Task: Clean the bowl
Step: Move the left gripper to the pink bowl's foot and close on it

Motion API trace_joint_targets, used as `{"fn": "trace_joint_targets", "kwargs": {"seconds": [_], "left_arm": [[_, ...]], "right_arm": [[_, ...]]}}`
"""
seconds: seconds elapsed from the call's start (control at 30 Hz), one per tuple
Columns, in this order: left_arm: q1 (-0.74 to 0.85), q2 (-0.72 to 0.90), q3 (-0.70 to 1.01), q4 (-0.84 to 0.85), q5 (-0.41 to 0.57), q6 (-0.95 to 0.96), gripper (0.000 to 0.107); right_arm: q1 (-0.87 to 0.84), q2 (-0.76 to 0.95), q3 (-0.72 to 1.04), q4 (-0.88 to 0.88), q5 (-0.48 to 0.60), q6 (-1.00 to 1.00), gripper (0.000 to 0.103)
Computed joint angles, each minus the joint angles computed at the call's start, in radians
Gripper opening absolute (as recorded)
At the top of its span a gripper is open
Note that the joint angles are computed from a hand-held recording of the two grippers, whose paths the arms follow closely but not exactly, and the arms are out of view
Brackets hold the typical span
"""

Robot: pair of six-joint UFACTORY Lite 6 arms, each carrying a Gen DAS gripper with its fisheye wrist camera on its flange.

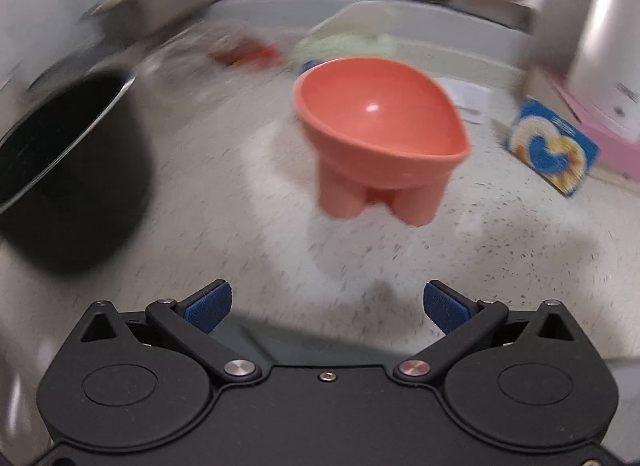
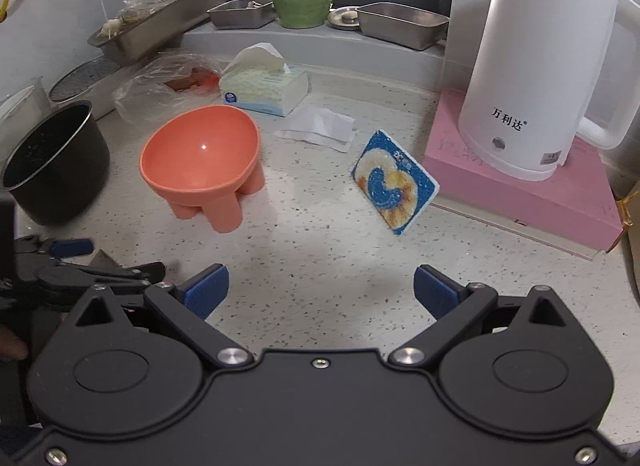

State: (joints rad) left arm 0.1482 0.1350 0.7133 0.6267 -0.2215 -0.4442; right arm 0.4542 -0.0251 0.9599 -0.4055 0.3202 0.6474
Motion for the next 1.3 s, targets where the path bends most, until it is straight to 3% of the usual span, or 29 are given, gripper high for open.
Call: {"fn": "trace_joint_targets", "kwargs": {"seconds": [0.17, 0.3, 0.5, 0.67, 1.03, 1.1, 1.2, 1.27, 1.3], "left_arm": [[0.065, 0.116, 0.004, 0.004, -0.231, 0.042, 0.103], [0.045, 0.184, 0.038, -0.204, -0.262, 0.261, 0.102], [0.074, 0.319, 0.111, -0.137, -0.378, 0.231, 0.101], [0.067, 0.399, 0.182, -0.145, -0.401, 0.294, 0.101], [0.022, 0.488, 0.321, -0.196, -0.346, 0.285, 0.094], [0.013, 0.490, 0.326, -0.208, -0.346, 0.290, 0.088], [0.004, 0.490, 0.319, -0.196, -0.369, 0.284, 0.069], [-0.006, 0.481, 0.314, -0.169, -0.371, 0.264, 0.043], [-0.020, 0.474, 0.310, -0.185, -0.361, 0.264, 0.038]], "right_arm": [[0.006, 0.002, 0.007, -0.067, 0.024, 0.062, 0.100], [0.008, -0.008, 0.002, -0.121, 0.045, 0.123, 0.100], [0.009, -0.016, -0.005, -0.174, 0.074, 0.192, 0.100], [0.001, -0.018, -0.004, -0.182, 0.080, 0.188, 0.100], [0.004, -0.041, -0.021, -0.209, 0.119, 0.225, 0.100], [0.003, -0.045, -0.024, -0.210, 0.118, 0.226, 0.100], [-0.006, -0.046, -0.028, -0.200, 0.108, 0.208, 0.100], [-0.009, -0.047, -0.032, -0.198, 0.100, 0.201, 0.100], [-0.011, -0.047, -0.035, -0.201, 0.093, 0.201, 0.100]]}}
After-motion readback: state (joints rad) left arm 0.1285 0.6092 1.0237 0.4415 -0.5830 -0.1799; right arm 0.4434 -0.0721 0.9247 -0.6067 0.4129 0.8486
